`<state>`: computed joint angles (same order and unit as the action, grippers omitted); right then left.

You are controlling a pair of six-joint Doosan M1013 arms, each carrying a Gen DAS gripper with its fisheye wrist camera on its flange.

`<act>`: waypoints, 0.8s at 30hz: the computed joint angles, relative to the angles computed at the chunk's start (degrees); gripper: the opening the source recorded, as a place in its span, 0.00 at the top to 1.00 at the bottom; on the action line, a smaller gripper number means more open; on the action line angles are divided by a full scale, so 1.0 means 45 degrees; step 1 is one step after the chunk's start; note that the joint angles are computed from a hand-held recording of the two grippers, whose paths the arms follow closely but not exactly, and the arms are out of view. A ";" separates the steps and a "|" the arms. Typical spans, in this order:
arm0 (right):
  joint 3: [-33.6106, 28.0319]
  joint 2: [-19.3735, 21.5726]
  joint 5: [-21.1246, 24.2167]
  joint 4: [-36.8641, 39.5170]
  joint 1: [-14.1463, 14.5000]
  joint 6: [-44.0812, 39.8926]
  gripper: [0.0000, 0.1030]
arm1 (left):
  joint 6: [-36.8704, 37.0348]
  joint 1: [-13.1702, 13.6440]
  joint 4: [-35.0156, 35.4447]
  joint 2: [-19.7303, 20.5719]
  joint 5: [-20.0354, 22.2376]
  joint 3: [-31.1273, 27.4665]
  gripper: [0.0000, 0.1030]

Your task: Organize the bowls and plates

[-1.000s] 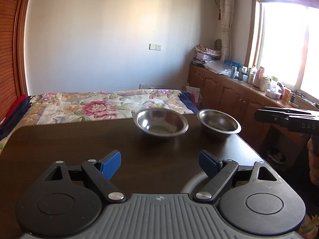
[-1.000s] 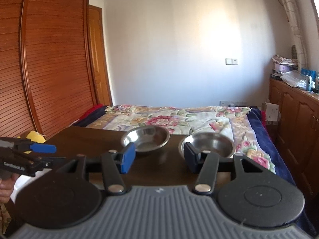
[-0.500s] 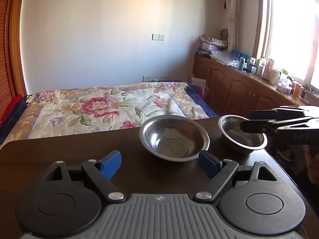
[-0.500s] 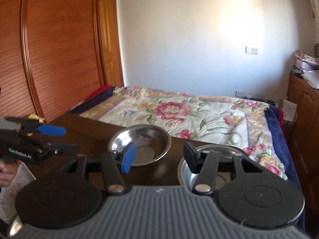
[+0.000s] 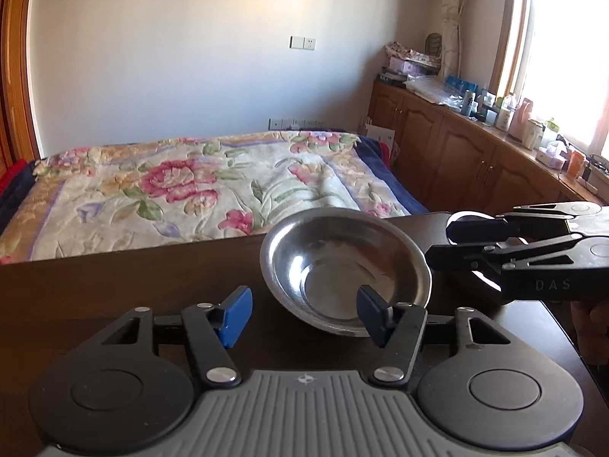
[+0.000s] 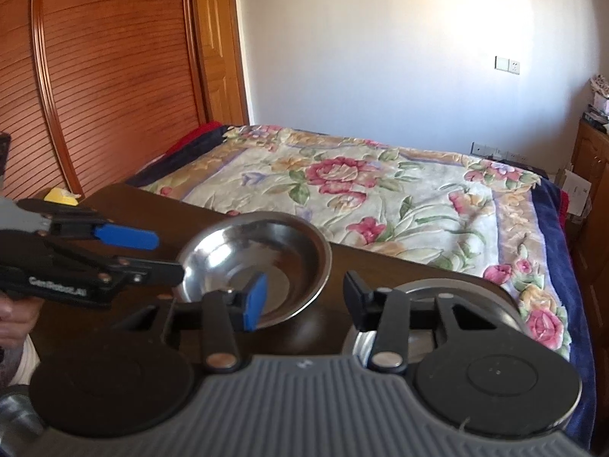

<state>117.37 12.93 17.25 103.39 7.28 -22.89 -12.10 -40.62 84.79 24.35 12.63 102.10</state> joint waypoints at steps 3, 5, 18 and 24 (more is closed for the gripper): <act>-0.0151 0.0132 0.0041 -0.0789 0.0000 0.0639 0.55 | 0.0695 0.0046 -0.0720 0.0149 -0.0097 -0.0151 0.44; -0.0244 0.0215 0.0068 -0.1193 -0.0001 0.1026 0.55 | 0.1113 0.0085 -0.1159 0.0212 -0.0208 -0.0205 0.45; -0.0540 0.0402 0.0455 -0.3956 0.0033 0.3643 0.56 | 0.2739 0.0256 -0.3183 0.0377 -0.0579 -0.0436 0.53; -0.0638 0.0508 0.0752 -0.4550 -0.0082 0.4571 0.60 | 0.3683 0.0293 -0.4190 0.0444 -0.0465 -0.0520 0.67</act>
<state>114.49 15.21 20.64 82.91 6.91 -2.32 4.48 -39.30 65.94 26.35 10.54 99.76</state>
